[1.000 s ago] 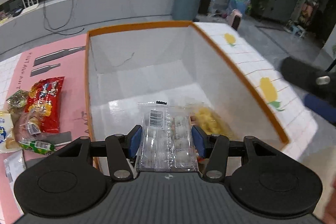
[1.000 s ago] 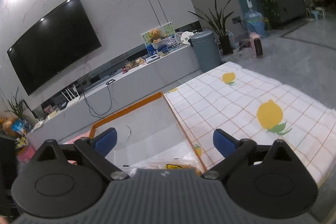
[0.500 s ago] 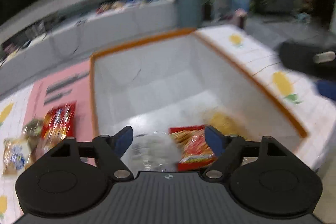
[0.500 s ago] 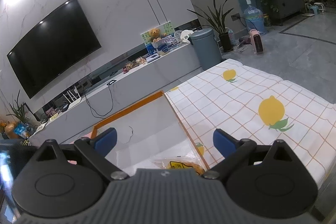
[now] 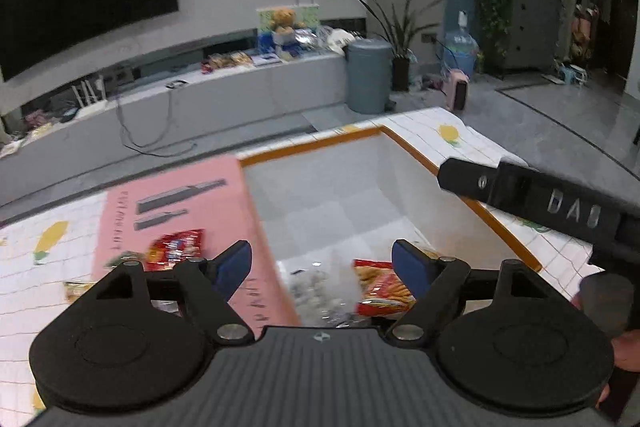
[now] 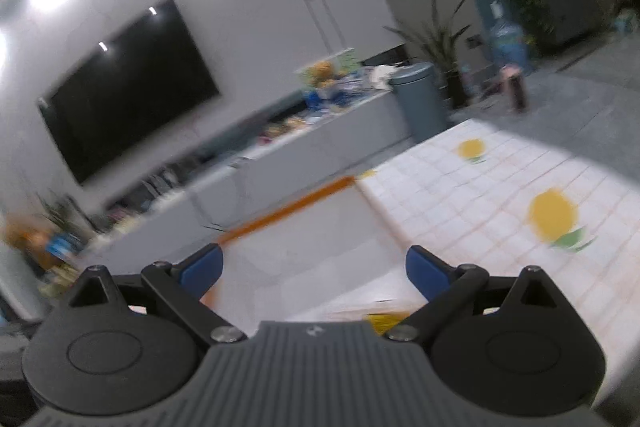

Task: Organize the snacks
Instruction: 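Move both grippers back toward the remaining snacks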

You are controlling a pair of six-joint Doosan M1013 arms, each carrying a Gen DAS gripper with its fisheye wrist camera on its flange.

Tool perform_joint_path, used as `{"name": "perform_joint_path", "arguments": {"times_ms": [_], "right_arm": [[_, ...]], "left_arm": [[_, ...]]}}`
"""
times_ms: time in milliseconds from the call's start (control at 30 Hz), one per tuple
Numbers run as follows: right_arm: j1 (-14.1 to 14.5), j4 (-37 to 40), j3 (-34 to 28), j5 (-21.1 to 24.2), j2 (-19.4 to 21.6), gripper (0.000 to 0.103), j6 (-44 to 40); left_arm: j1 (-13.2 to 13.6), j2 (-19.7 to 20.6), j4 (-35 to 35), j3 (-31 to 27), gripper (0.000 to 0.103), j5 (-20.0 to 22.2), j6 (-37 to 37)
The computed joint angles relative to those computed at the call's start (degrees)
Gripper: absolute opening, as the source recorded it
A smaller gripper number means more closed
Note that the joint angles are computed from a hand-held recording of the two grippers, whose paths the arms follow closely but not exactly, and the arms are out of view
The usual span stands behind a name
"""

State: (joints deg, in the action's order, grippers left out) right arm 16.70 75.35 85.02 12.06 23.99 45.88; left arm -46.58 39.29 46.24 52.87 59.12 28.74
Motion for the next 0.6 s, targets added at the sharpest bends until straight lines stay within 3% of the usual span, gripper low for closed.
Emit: {"name": "perform_joint_path", "arguments": {"times_ms": [33,133,333,500,567,600], "right_arm": [[-0.11,6.18,0.18,1.43,0.07,0.096,-3.80],[0.51,13.63,0.34,2.74,0.17,0.096,-11.50],[3.29,8.82,-0.44,1.51,0.40,0.097,-15.07],[5.44,12.50,-0.13,2.54,0.54,0.098,-30.65],[6.73,9.74,-0.29,0.36,0.67,0.098,-32.02],[7.84,8.84,-0.16,-3.16,0.68,0.100,-33.19]], "left_arm": [[0.01,-0.48,0.78,0.69,0.093,0.13,-0.52],[-0.57,-2.59,4.19,4.05,0.094,1.06,-4.20],[-0.72,-7.11,7.48,11.47,0.094,1.47,-13.12],[-0.67,-10.14,10.72,18.09,0.094,2.68,-22.19],[-0.11,-11.03,9.05,20.03,0.094,2.41,-24.50],[0.30,-11.32,7.35,20.75,0.094,2.30,-24.99]]}}
